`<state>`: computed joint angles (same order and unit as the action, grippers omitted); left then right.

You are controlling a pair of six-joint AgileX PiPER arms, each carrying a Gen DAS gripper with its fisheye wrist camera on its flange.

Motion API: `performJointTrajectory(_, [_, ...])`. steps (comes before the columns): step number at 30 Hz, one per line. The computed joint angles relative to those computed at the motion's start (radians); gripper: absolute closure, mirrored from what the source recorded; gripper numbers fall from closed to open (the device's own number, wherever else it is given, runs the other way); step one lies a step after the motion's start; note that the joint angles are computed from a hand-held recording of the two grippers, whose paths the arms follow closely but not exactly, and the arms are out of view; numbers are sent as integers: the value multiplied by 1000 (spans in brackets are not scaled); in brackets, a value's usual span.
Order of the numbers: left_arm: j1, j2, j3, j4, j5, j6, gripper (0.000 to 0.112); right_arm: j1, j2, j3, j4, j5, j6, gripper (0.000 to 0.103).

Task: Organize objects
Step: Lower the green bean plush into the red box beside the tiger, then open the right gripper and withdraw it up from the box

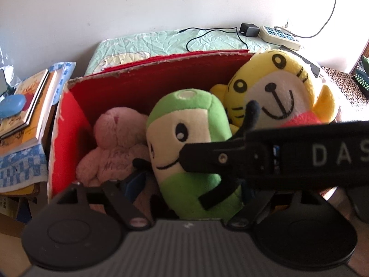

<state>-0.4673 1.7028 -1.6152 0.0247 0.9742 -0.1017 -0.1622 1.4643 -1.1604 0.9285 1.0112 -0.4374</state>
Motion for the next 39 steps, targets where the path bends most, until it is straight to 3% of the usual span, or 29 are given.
performJointTrajectory(9, [1,-10,8,23,17,-47,25,-31,-31,37,61,-23,-54,48])
performJointTrajectory(13, [-11,-16,16,42,18,-77,25,-18,-50,47,20,-47,-28,61])
performJointTrajectory(24, [-30,-34,31,64,28,-142,24,-26,-86,85,-8,-59,-53,70])
performJointTrajectory(28, [-68,-62,57,141,12,-196,22,-30,-108,95,-9,-51,-64,69])
performJointTrajectory(39, [-161,-96,16,296,94,-331,21,-118,-180,153,64,16,-118,69])
